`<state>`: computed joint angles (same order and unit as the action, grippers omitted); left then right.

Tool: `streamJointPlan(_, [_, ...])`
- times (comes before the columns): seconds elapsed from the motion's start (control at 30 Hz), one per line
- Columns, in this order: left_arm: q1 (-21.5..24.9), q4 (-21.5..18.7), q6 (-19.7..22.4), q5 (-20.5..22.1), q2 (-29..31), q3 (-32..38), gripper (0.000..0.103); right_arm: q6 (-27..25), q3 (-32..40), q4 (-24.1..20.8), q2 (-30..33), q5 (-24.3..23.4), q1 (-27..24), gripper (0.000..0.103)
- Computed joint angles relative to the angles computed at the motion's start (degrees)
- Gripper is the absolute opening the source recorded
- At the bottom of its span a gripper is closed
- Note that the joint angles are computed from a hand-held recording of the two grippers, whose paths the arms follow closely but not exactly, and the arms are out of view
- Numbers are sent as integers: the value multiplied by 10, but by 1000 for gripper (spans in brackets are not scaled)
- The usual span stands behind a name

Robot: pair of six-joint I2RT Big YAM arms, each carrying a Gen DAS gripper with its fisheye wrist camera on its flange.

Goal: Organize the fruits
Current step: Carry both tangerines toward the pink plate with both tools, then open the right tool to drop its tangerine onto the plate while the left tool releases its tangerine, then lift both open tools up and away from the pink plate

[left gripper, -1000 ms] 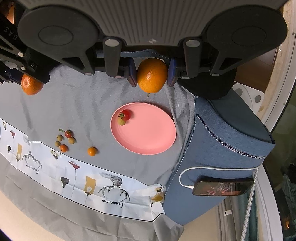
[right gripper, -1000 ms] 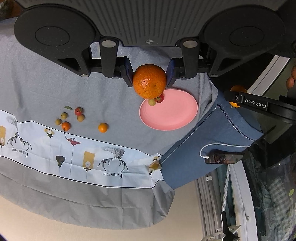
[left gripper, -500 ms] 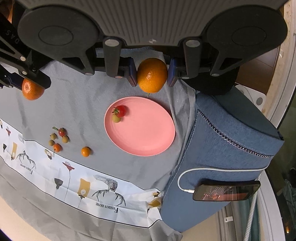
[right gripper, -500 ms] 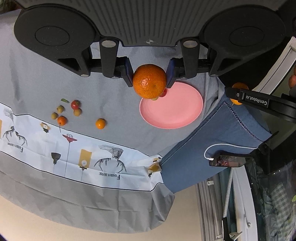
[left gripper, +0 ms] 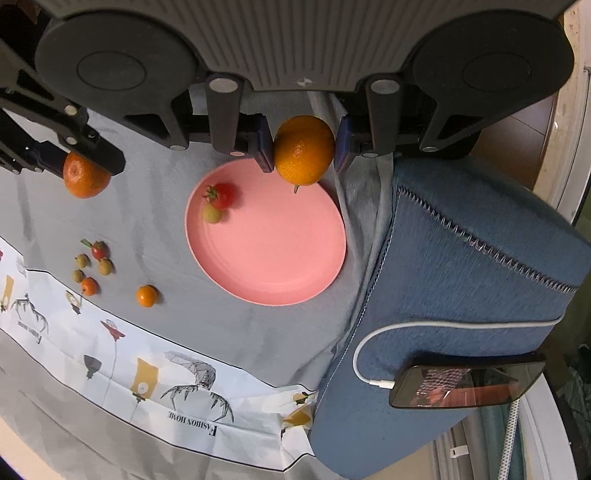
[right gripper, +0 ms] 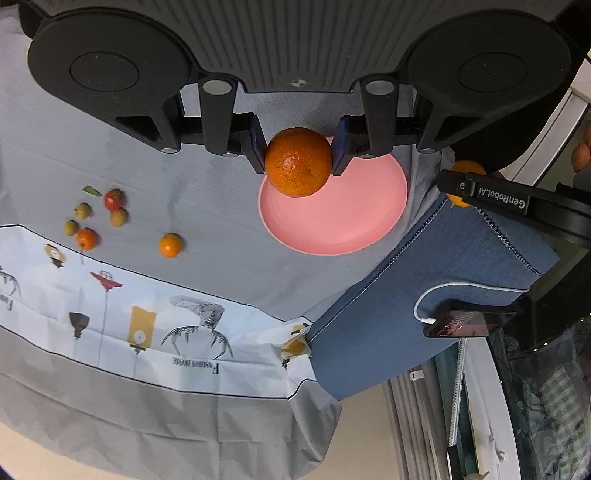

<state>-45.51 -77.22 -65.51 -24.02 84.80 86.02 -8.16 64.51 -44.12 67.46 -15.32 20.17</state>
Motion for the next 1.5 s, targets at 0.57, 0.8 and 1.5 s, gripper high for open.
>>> streamJointPlan(0.57, [85,45,90,50,92,38,39,-24,62,43,146,-14,20,39])
streamJointPlan(0.8, [107,53,109,59,115,44,39,-41,89,45,194,-18,26,39])
streamJointPlan(1.5, [65,24,71,21,79,47,103,-42,49,19,113,-24,25,92])
